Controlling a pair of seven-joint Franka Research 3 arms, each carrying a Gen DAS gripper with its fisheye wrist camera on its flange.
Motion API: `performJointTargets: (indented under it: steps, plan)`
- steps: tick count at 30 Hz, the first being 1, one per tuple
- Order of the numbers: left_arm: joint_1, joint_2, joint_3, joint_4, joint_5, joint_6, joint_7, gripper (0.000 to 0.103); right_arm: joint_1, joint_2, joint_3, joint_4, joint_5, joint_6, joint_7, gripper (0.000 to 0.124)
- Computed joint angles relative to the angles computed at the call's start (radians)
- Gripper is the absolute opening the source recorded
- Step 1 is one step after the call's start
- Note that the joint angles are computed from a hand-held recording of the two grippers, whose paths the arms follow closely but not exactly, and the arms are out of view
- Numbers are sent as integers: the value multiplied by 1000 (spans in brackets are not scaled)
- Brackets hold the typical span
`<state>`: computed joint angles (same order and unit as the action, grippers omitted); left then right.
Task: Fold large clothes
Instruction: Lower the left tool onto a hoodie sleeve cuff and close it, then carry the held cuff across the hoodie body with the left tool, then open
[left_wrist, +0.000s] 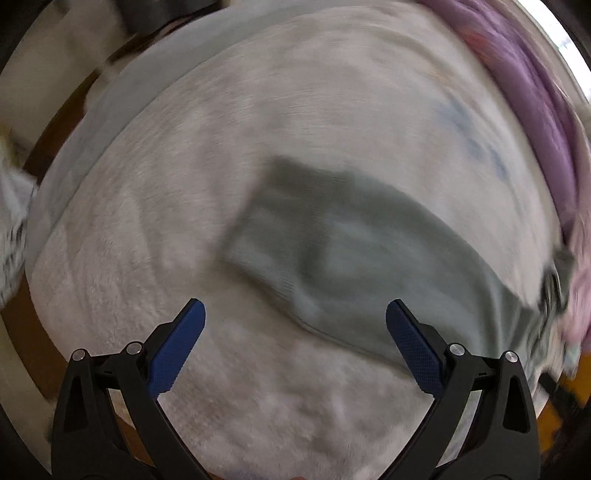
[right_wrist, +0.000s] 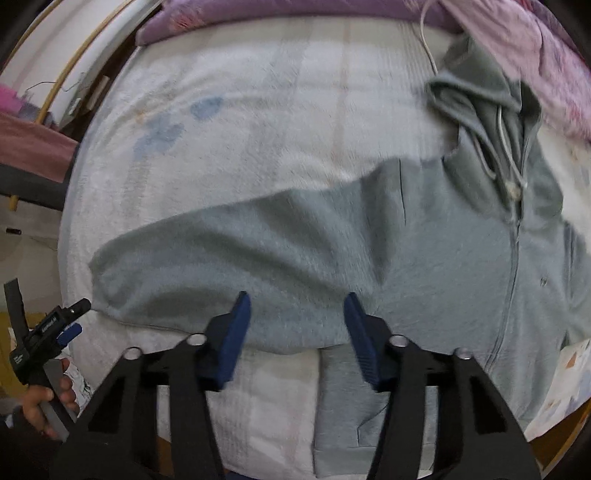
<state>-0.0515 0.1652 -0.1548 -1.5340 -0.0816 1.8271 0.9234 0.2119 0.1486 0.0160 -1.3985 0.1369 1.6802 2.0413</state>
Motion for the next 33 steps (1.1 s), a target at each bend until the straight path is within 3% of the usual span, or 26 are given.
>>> performJointTargets:
  steps: [2, 3, 5, 7, 10, 12, 13, 15, 20, 23, 26, 28, 31, 33]
  plan:
    - [14, -9, 14, -38, -15, 25, -44, 93, -8, 1, -3, -25, 29, -25, 9, 39]
    - [25, -12, 18, -56, -39, 40, -55, 82, -13, -6, -5, -49, 44, -30, 18, 36]
    - [45, -12, 23, -81, -96, 66, -58, 70, -18, -21, -7, -83, 59, -27, 34, 33]
    - [59, 10, 24, -71, -129, 46, -46, 65, -27, -47, -11, -129, 88, -5, 52, 29]
    - [67, 31, 16, -50, -145, 40, -5, 47, -38, -79, -12, -176, 116, 41, 47, 21]
    - [72, 47, 10, -33, -157, 42, 42, 14, -40, -89, -10, -185, 111, 60, 36, 14]
    - [69, 55, 8, -19, -145, 34, 53, 10, -43, -89, -10, -186, 118, 63, 27, 13]
    - [65, 54, 8, -5, -118, 18, 61, 8, -46, -84, -10, -184, 110, 62, 22, 4]
    - [75, -40, 20, -11, -119, 53, 74, 7, -60, -90, -16, -239, 152, 130, 13, 1]
    - [69, -59, 24, 59, -63, 23, 151, 7, -61, -71, -14, -269, 153, 141, -9, 1]
    - [46, -65, 17, 112, -27, 2, 131, 7, -63, -55, -14, -339, 171, 144, -39, 0]
    - [13, -60, -1, 158, 20, -8, 111, 7, -67, -83, -16, -403, 201, 211, -59, 0]
    - [-62, -33, -36, 265, 135, -35, 92, 7, -85, -116, -26, -437, 286, 237, -89, 2]
    - [-131, 41, -61, 407, 215, -53, 67, 7, -104, -167, -40, -470, 339, 252, -153, 2]
